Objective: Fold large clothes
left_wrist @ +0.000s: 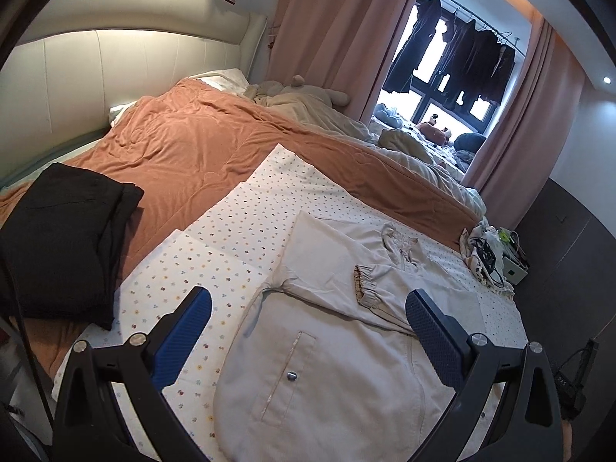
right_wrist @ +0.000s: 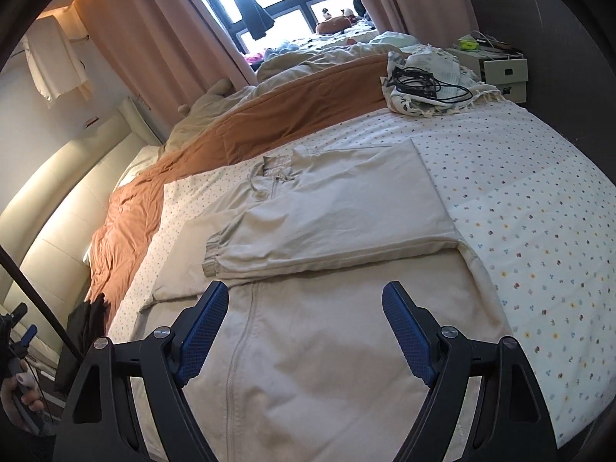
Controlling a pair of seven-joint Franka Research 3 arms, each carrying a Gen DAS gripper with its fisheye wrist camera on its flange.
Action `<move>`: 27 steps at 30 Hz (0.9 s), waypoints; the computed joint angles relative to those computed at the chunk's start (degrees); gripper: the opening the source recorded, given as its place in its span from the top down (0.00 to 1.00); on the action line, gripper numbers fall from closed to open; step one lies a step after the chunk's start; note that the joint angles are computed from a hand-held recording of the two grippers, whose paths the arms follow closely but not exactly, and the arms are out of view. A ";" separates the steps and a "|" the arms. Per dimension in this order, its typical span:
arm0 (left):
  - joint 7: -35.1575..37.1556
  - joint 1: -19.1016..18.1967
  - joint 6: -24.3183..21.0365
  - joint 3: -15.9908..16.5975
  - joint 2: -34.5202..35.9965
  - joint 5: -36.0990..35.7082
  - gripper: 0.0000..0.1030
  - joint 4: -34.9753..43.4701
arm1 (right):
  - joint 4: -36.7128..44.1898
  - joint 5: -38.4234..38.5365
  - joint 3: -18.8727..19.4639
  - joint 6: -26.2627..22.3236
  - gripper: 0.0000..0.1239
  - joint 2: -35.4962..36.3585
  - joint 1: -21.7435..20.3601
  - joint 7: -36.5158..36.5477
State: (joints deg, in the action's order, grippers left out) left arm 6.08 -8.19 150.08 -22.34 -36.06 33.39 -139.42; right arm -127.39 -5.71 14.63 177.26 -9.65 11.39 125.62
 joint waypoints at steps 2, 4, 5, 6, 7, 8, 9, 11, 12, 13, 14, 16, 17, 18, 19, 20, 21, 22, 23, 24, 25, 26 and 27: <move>0.45 -1.30 -1.43 0.49 -2.47 -1.04 0.00 -1.44 | -1.92 0.05 0.42 -0.47 0.34 -2.37 -0.50 0.36; 0.77 -2.35 -2.78 0.68 -4.80 -2.04 0.00 -2.71 | -4.02 0.41 0.67 -1.00 0.34 -4.77 -0.81 0.11; 0.95 -2.91 -3.44 0.76 -5.98 -2.61 0.00 -3.35 | -4.99 1.34 0.33 -1.42 0.34 -5.87 -0.35 -0.44; 1.17 -3.48 -4.24 0.77 -7.03 -3.22 0.00 -3.79 | -6.16 2.99 -0.68 -1.81 0.34 -7.10 0.96 -1.67; 1.34 -3.97 -5.16 0.71 -8.11 -3.79 0.00 -4.20 | -7.39 4.62 -1.56 -2.22 0.34 -8.43 2.18 -2.94; 1.25 -4.32 -6.12 0.45 -9.27 -4.23 0.00 -4.60 | -8.46 5.67 -1.80 -2.66 0.34 -9.77 2.57 -3.83; 1.31 -4.74 -6.86 0.33 -10.45 -4.59 0.00 -5.05 | -9.61 6.01 -1.22 -2.88 0.34 -11.25 1.89 -4.00; 2.02 -5.84 -8.50 0.26 -12.46 -5.36 0.00 -5.76 | -12.27 6.22 0.57 -3.05 0.34 -14.60 -0.04 -3.55; 2.46 -6.39 -9.33 0.26 -13.25 -5.78 0.00 -5.99 | -13.73 6.60 1.12 -3.08 0.34 -16.41 -0.55 -3.47; 2.98 -6.98 -9.83 0.44 -14.06 -6.15 0.00 -6.40 | -15.17 7.19 1.33 -3.02 0.34 -17.91 -0.74 -3.56; 3.42 -7.44 -10.04 0.60 -14.88 -6.41 0.00 -6.92 | -16.51 7.65 1.93 -3.33 0.34 -19.45 -1.33 -3.28; 4.10 -8.08 -10.61 0.83 -16.54 -6.94 0.00 -8.09 | -19.01 8.69 2.42 -3.61 0.30 -22.07 -1.73 -3.16; 4.34 -8.50 -10.56 1.04 -17.41 -7.31 0.00 -8.91 | -20.39 9.43 2.29 -3.56 0.28 -23.23 -1.47 -3.17; 4.44 -8.90 -10.11 1.22 -18.30 -7.64 0.00 -9.92 | -21.75 10.24 2.16 -3.92 0.26 -24.35 -1.16 -3.09; 4.40 -9.25 -9.71 1.25 -19.39 -7.91 0.00 -11.12 | -23.06 11.02 1.97 -4.13 0.24 -25.36 -0.90 -3.00; 4.49 -9.68 -9.32 1.35 -20.40 -8.22 0.00 -12.35 | -24.03 11.86 1.62 -4.43 0.21 -26.06 -0.44 -2.95; 4.82 -10.29 -8.55 1.75 -21.35 -8.56 0.00 -13.77 | -25.25 12.91 0.95 -4.40 0.17 -26.68 0.39 -2.98; 5.31 -11.01 -7.34 2.43 -22.10 -9.01 0.00 -15.27 | -26.03 13.67 0.64 -4.36 0.17 -27.10 0.71 -2.94; 5.88 -11.84 -6.17 3.14 -22.62 -9.72 0.00 -16.69 | -26.84 14.25 0.73 -4.43 0.17 -27.77 0.56 -2.65; 6.55 -12.67 -5.35 3.81 -23.12 -10.55 0.00 -18.00 | -28.04 14.76 1.14 -4.31 0.17 -28.63 0.15 -2.03; 7.08 -13.14 -4.20 4.31 -23.31 -11.21 0.00 -19.43 | -29.00 15.28 1.00 -4.23 0.17 -29.20 0.30 -1.85; 7.40 -13.45 -3.34 4.47 -23.40 -11.88 0.00 -20.67 | -30.12 16.13 -0.09 -3.85 0.17 -29.65 1.57 -2.25; 7.71 -13.76 -2.38 4.63 -23.39 -12.51 0.00 -21.88 | -31.53 17.50 -2.18 -2.60 0.17 -29.82 3.99 -3.19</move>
